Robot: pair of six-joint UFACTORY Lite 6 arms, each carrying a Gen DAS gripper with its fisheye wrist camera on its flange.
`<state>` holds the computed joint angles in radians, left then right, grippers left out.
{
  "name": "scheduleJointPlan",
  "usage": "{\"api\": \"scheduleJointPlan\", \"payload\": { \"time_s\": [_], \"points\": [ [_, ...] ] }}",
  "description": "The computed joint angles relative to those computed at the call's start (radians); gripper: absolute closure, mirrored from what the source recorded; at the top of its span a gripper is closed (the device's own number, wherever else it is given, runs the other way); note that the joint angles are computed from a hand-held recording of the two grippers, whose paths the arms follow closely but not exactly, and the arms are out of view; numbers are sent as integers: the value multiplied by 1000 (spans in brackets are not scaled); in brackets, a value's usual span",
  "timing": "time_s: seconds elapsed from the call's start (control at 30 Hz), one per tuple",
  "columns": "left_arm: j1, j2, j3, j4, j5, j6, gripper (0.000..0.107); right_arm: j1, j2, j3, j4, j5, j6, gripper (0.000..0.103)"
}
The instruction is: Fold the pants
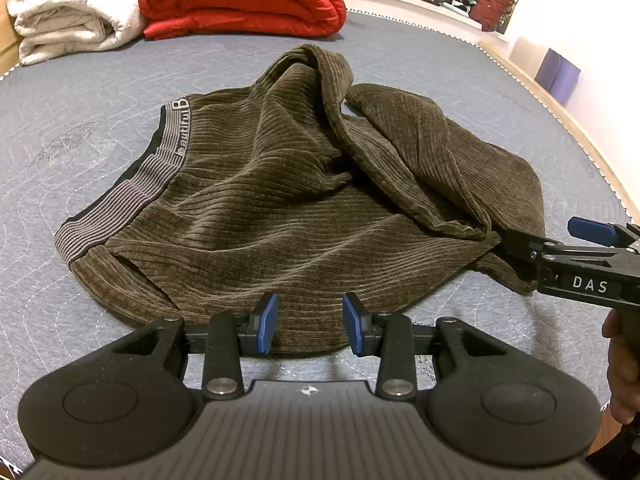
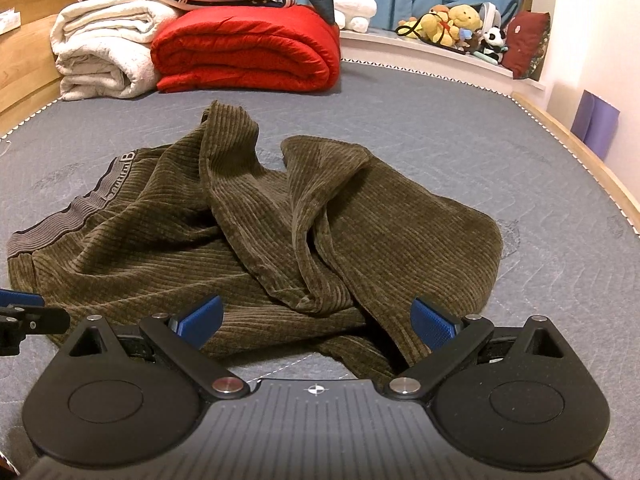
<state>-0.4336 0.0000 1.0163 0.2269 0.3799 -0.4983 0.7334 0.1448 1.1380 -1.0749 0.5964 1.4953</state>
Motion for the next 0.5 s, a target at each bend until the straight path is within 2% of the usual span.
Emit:
{"api": "scheduleJointPlan", "payload": {
  "time_s": [0.13,0.23,0.3,0.33,0.37,0.43,0.5],
  "points": [
    [-1,-5,-1,-4,1,6,72,0,-4,-9,-26,-6,16,3],
    [1,-14,-3,-16,-4,23,90,0,-7,-16,-60,-4,38,8],
    [17,-15,11,-83,-13,103,102,-1,-22,-31,-106,-10,78,31],
    [36,-16,27,-142,-16,166,102,-10,-40,-41,-127,-24,97,59],
    [57,-17,47,-183,-15,209,102,-27,-70,-55,-142,-51,127,69],
    [117,-19,97,-269,-16,312,102,-87,-138,-65,-121,-82,135,68],
    [182,-21,142,-305,-26,374,102,-167,-190,-35,-3,-93,59,67]
  ]
}}
